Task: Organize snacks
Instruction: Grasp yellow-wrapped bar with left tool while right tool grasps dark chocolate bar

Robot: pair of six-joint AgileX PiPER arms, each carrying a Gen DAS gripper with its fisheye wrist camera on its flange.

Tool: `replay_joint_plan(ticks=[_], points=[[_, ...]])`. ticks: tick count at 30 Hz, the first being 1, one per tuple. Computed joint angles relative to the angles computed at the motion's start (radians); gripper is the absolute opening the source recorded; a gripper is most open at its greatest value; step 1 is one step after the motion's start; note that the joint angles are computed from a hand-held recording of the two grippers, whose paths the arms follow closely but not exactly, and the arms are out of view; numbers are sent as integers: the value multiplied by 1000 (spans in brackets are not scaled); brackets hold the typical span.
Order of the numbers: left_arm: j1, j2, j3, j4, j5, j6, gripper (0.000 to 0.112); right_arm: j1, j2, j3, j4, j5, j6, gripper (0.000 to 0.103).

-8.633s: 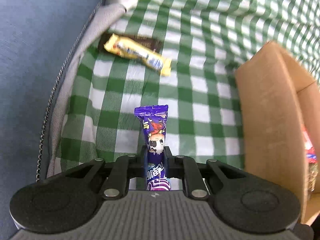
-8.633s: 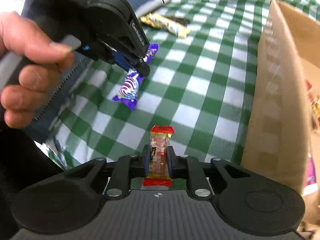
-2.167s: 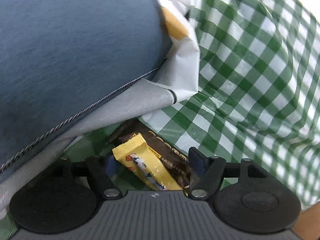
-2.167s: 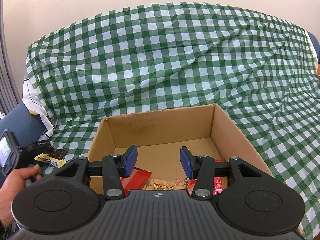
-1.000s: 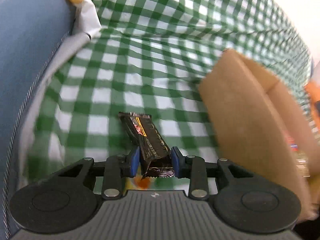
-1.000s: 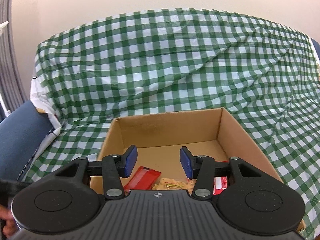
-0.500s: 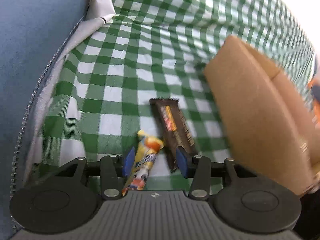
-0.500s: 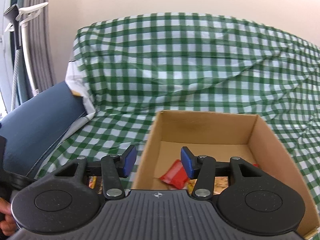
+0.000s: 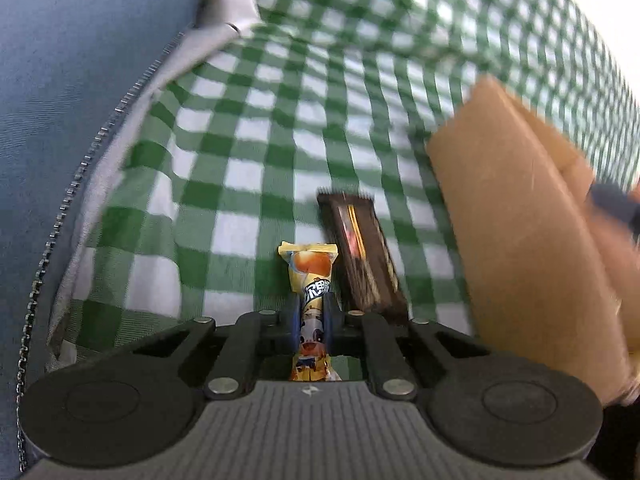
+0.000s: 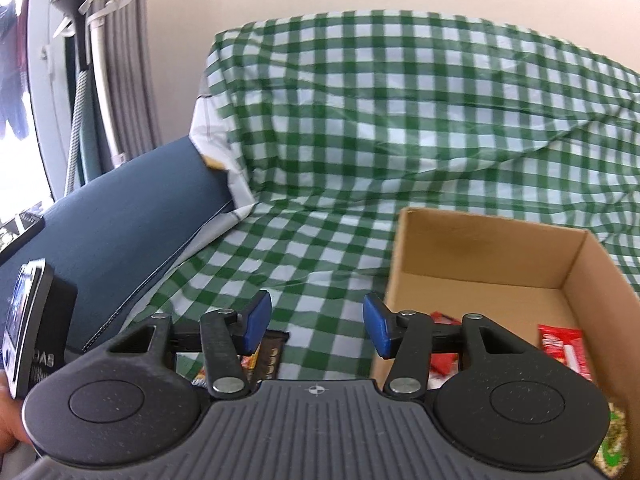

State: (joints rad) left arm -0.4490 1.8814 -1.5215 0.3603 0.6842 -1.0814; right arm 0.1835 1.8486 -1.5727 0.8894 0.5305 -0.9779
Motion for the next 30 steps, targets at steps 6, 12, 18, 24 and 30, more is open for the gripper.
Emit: replay_joint_plan(ticks=[6,12,18,24,30], points=[[28,-90,132,175,-97,-323,11,72,20,12,-65,-23,9,53],[62,-66,118,112,-78,-336,12,149,58,-2,-200,-37,80,53],[101,-42,109,-11,-81,-252,13,216,146,-87,-459,-21,335,53],[88,-30,94,1,-65,-250,14,239,291,-270,-613,91,582,54],[86,-32,96,4,-65,-256,14,255,373,-360,-684,126,675,59]])
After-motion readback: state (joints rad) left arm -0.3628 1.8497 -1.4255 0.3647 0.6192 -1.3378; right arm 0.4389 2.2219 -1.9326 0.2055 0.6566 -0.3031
